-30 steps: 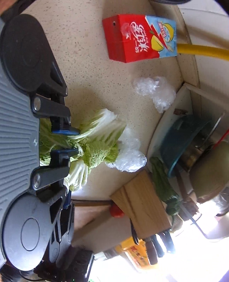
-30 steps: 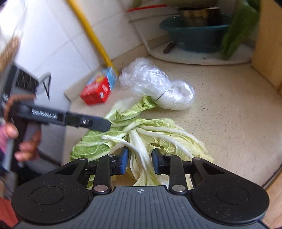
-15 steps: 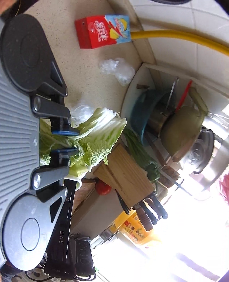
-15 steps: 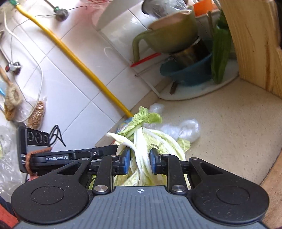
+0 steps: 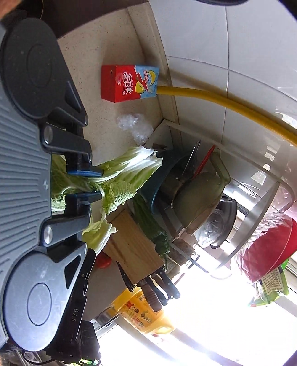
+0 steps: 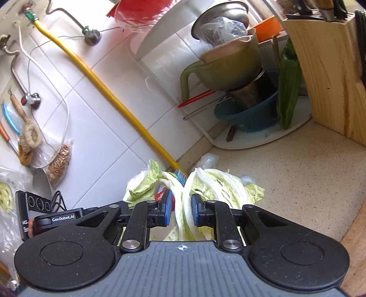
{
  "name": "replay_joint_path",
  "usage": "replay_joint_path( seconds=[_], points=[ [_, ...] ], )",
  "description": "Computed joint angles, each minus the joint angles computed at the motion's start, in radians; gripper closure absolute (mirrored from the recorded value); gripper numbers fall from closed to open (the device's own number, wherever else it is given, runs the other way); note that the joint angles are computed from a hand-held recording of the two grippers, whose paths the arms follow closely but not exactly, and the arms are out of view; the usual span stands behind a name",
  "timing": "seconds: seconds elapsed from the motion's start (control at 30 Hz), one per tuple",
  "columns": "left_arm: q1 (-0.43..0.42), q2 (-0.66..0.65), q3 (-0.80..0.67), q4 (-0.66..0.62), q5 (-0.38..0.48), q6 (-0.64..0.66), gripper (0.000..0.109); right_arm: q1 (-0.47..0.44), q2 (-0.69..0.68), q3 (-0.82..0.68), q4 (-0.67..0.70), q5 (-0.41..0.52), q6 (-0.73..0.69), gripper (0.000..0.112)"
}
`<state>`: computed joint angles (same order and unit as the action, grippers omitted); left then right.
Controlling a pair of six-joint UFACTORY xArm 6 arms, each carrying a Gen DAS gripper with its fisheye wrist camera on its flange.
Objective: Collect trash
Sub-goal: 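Close the left gripper on cabbage leaves while the right gripper grasps more leaves, then carry the cabbage leaves in both grippers off the counter down toward the bin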
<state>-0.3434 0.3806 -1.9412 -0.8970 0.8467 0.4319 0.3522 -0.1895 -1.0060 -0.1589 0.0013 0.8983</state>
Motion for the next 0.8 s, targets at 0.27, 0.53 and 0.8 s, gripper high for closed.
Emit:
replay_joint_path(
  seconds=[0.27, 0.53, 0.8],
  points=[
    [0.007, 0.007, -0.012, -0.063, -0.018, 0.019, 0.097, 0.000, 0.031, -0.039, 0.008, -0.039, -0.003, 0.088],
    [0.051, -0.036, 0.043, -0.148, -0.026, 0.066, 0.097, -0.017, 0.064, -0.106, -0.228, -0.038, 0.245, 0.088],
    [0.090, -0.085, 0.114, -0.163, -0.023, 0.082, 0.097, 0.008, 0.125, -0.201, -0.336, 0.074, 0.316, 0.088]
  ],
)
